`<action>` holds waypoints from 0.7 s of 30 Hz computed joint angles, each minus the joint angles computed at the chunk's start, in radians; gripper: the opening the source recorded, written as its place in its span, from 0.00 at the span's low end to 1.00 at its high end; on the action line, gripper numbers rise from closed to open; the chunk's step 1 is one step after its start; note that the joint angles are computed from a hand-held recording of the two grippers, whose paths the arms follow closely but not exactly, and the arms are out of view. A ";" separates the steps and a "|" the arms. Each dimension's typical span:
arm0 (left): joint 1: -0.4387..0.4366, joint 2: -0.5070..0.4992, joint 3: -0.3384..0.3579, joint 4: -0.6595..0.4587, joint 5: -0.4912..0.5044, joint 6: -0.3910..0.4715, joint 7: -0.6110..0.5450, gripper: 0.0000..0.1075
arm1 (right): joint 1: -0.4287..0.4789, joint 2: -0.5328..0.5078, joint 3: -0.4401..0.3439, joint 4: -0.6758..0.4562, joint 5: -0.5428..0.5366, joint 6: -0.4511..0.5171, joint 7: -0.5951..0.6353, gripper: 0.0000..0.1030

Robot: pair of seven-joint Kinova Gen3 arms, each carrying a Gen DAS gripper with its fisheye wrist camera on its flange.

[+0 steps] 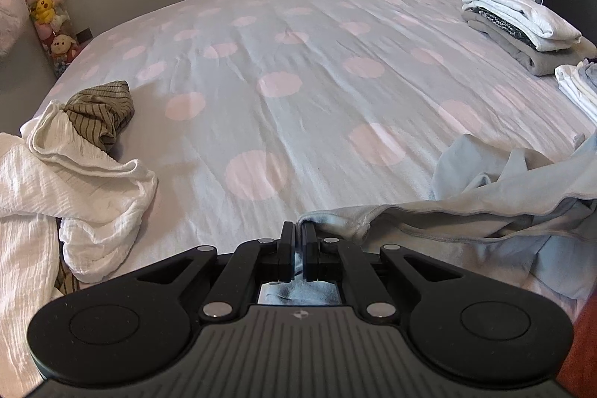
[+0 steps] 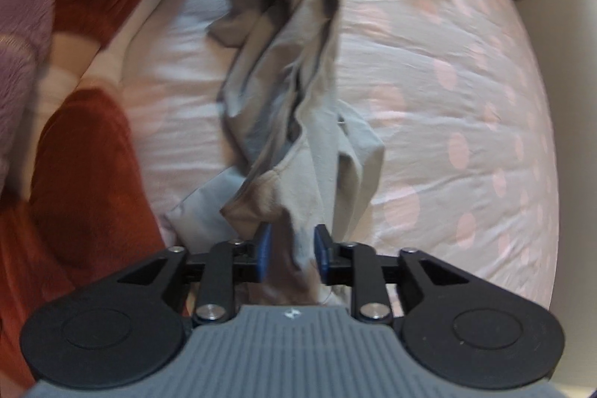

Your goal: Fold clothes

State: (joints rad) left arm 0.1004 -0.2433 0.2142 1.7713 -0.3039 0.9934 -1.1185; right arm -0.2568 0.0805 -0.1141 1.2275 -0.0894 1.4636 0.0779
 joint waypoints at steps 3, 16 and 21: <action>-0.001 -0.015 -0.017 0.012 0.025 -0.019 -0.009 0.01 | -0.062 0.022 -0.036 -0.043 0.106 0.045 0.044 0.40; -0.028 -0.048 -0.054 0.049 0.110 -0.077 -0.062 0.01 | -0.247 0.236 -0.016 -0.252 0.355 0.287 -0.027 0.29; -0.040 -0.046 -0.056 0.051 0.130 -0.084 -0.077 0.01 | -0.227 0.243 -0.010 -0.305 0.311 0.353 -0.027 0.15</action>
State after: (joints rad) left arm 0.0607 -0.2895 0.1581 1.8228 -0.1739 0.9092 -1.1953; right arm -0.4837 0.3235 -0.1245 0.9229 0.2216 1.8163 0.0507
